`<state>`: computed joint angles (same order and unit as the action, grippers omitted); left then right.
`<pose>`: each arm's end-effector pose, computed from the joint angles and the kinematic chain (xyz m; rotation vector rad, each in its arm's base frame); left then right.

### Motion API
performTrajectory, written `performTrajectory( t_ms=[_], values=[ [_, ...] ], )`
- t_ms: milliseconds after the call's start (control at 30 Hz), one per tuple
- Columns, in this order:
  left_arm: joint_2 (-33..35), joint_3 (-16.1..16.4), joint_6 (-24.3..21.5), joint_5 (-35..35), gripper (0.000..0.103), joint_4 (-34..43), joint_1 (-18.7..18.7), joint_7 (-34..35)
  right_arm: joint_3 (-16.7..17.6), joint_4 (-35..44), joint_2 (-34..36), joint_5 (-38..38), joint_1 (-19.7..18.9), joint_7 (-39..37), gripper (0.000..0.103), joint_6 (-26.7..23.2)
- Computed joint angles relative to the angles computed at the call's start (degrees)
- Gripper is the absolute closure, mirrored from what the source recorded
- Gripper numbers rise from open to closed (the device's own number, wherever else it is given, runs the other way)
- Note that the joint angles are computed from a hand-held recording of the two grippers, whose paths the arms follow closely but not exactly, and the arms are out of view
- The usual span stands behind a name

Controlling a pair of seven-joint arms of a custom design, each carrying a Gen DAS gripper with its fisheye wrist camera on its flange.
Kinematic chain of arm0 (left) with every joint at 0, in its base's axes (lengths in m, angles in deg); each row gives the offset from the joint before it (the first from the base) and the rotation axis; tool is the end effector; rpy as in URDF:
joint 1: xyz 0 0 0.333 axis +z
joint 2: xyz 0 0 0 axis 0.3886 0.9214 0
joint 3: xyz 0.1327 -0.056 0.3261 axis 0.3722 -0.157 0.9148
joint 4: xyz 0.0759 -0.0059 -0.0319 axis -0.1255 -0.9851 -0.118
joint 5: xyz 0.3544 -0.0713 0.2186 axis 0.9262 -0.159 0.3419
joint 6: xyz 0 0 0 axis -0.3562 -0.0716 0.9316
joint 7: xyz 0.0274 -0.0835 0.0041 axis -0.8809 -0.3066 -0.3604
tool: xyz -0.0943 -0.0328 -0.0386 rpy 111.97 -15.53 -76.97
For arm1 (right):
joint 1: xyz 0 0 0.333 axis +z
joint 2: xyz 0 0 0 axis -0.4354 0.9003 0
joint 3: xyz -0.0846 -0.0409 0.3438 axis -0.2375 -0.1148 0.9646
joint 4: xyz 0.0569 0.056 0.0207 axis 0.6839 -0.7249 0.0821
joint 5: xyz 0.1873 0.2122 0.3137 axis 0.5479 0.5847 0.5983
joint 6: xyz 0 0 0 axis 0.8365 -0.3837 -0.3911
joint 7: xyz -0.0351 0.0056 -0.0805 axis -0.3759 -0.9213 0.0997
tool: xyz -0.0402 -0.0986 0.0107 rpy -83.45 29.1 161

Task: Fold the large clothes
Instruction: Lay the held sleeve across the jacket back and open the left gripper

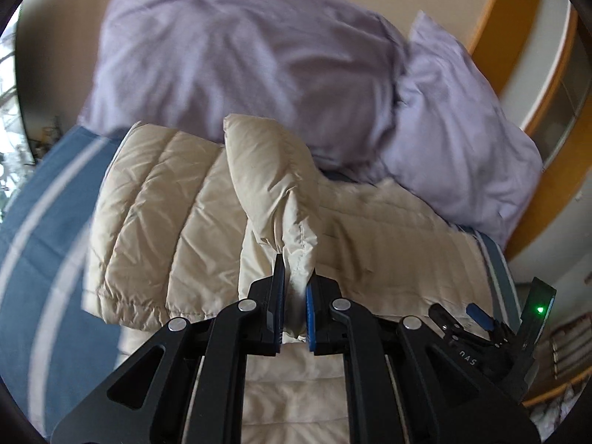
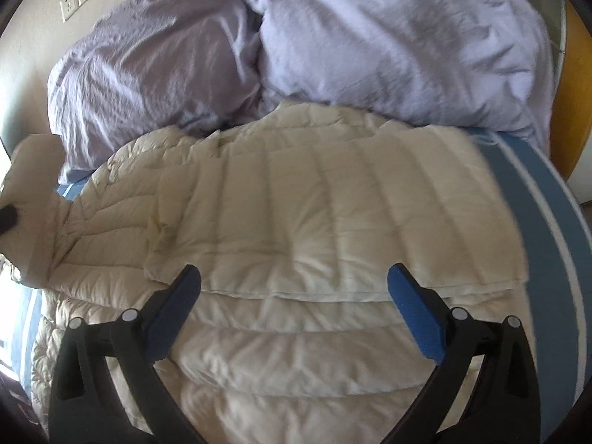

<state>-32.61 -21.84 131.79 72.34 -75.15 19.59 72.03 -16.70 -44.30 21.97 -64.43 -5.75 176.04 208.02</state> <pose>0.5733 -0.0718 0.5955 -1.9962 1.6949 -1.0267 0.6064 0.2637 0.5266 -1.6733 1.7561 -0.5801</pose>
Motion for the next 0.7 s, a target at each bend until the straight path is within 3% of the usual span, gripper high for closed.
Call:
performTrajectory(
  t_ms=[133, 233, 600, 700],
  values=[
    [2.72, -1.09, -0.78, -2.14, 0.095, 2.42, -1.87, 2.04, -3.62, -1.59, -1.81, -23.65, 1.67, 19.24, 0.002, 1.46],
    [4.69, -2.30, -1.04, -1.14, 0.095, 4.08, -2.44, 2.05, -2.81, -2.16, -1.98, -31.72, 0.14, 26.15, 0.002, 2.22],
    [8.71, -4.28, -3.97, -0.92, 0.094, 7.31, -3.18, 2.07, -1.89, -2.67, -0.85, -29.00, -2.34, 26.90, 0.002, 6.11],
    [8.36, -4.27, -4.20, -1.72, 0.087, 7.19, -3.06, 2.83, -2.13, -3.03, -0.83, -27.85, -2.41, 26.90, 0.002, 6.68]
  ],
)
